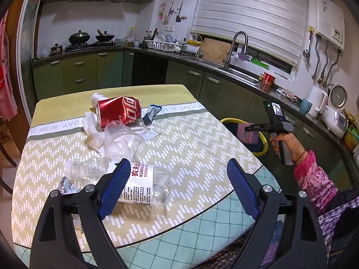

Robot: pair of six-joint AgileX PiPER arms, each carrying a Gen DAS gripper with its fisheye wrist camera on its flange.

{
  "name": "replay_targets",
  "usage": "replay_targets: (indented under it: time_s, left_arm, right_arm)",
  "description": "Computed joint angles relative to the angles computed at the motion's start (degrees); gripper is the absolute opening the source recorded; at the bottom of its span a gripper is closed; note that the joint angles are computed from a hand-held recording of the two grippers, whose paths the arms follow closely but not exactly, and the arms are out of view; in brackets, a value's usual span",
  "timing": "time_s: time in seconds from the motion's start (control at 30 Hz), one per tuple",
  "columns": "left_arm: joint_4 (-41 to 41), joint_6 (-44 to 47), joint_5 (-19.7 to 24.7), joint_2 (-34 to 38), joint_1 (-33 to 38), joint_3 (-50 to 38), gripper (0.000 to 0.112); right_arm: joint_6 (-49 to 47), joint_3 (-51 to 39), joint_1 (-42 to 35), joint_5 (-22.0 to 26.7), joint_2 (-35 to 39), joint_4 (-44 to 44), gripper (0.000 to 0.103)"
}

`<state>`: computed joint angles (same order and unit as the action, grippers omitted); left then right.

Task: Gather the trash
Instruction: 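Carry the purple box over the bin and release it inside, then grasp the clear plastic cup by its rim with the left gripper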

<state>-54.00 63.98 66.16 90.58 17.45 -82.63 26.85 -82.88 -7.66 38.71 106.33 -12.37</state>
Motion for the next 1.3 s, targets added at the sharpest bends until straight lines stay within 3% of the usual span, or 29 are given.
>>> replay_targets:
  time_s: [0.27,0.33,0.73,0.9,1.3]
  left_arm:
    - [0.48,-0.53,-0.42,1.57,-0.22,-0.68,0.085]
    - [0.81,-0.72,-0.85,2.09,-0.40,-1.31,0.085]
    - [10.06,-8.30,-5.61,11.48,-4.85,-15.25,0.084]
    - [18.53,-13.70,-6.22,16.85,-7.75,-22.32,0.071]
    - [31.21,-22.26,-1.82,27.04,-11.52,-35.67,0.040]
  right_arm:
    - [3.63,6.17,4.71,-2.28,-9.76,-2.05,0.066]
    - [6.22,9.39,6.91,-3.42,-13.48,-4.32,0.074]
    - [16.20,19.42,16.54,-5.36,-26.34,-8.43,0.075]
    - [17.94,21.50,17.40,-6.24,-28.16,-8.09,0.075]
    - [13.21,21.26,16.30,-8.71,-26.00,-2.80,0.076]
